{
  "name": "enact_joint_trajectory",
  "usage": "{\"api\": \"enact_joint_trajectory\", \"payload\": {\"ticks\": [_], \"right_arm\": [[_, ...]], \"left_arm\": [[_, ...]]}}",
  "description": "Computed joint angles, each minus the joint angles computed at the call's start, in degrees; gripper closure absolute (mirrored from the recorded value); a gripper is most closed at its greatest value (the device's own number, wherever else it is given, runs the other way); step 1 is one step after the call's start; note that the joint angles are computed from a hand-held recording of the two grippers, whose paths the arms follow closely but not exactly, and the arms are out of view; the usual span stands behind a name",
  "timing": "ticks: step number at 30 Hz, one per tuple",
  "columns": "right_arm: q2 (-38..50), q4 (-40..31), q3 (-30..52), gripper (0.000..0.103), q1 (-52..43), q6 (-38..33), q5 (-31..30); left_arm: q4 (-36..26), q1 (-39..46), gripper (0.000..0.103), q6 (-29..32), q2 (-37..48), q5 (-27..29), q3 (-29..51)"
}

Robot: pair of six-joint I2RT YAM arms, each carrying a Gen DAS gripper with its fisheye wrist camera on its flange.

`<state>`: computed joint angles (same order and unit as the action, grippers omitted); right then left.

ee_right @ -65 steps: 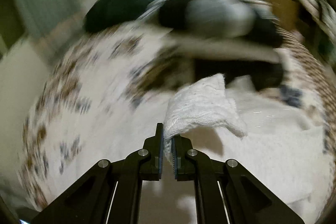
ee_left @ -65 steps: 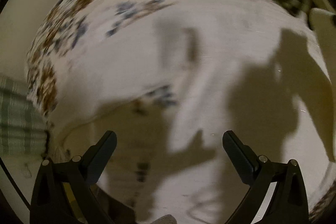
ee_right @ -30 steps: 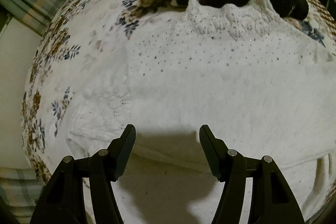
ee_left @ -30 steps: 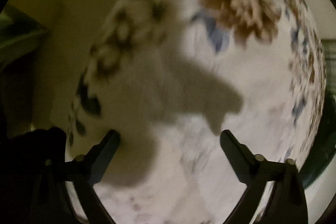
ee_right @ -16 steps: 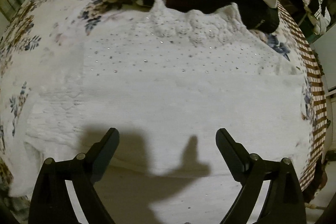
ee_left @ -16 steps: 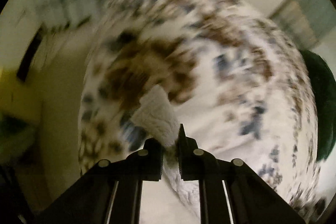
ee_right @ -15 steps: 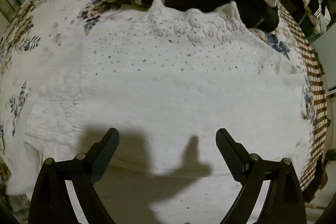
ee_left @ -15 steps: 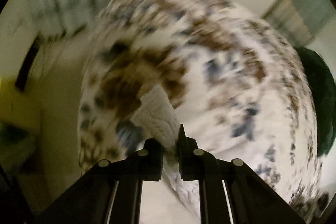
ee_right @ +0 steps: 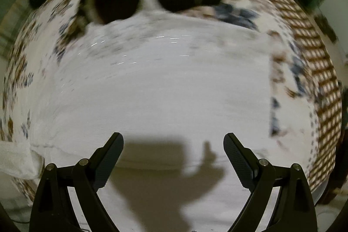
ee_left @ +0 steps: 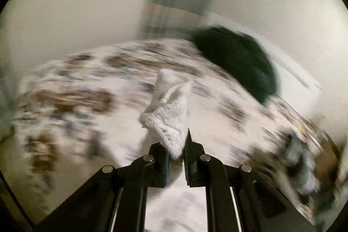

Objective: Fold small clothes

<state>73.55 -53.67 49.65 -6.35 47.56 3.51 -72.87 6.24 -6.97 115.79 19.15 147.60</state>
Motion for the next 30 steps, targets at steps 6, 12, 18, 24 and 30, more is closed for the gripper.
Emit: {"api": "enact_joint_trajectory", "payload": {"ticks": [6, 12, 18, 24, 30], "right_arm": [[-12.0, -0.3, -11.3, 0.008, -31.2, -18.1, -14.7], [-10.6, -4.6, -10.9, 0.008, -61.7, -43.9, -16.1], [-6.2, -5.2, -8.7, 0.008, -81.4, -61.5, -15.3], [-3.2, -7.5, -5.7, 0.008, -89.0, -69.2, -17.8], [-3.7, -14.9, -2.1, 0.008, -87.1, -67.9, -24.5]], "left_arm": [[3.3, -24.5, 0.095, -2.1, -13.1, -1.6, -25.6], [12.6, -48.0, 0.095, -4.8, -20.1, -10.7, -48.0], [16.3, -64.1, 0.094, -6.8, -17.4, -18.4, -55.6], [14.7, -64.1, 0.061, -6.7, -16.4, -16.3, -57.0], [15.8, -51.6, 0.008, -3.3, -23.2, -13.0, -59.5]]}}
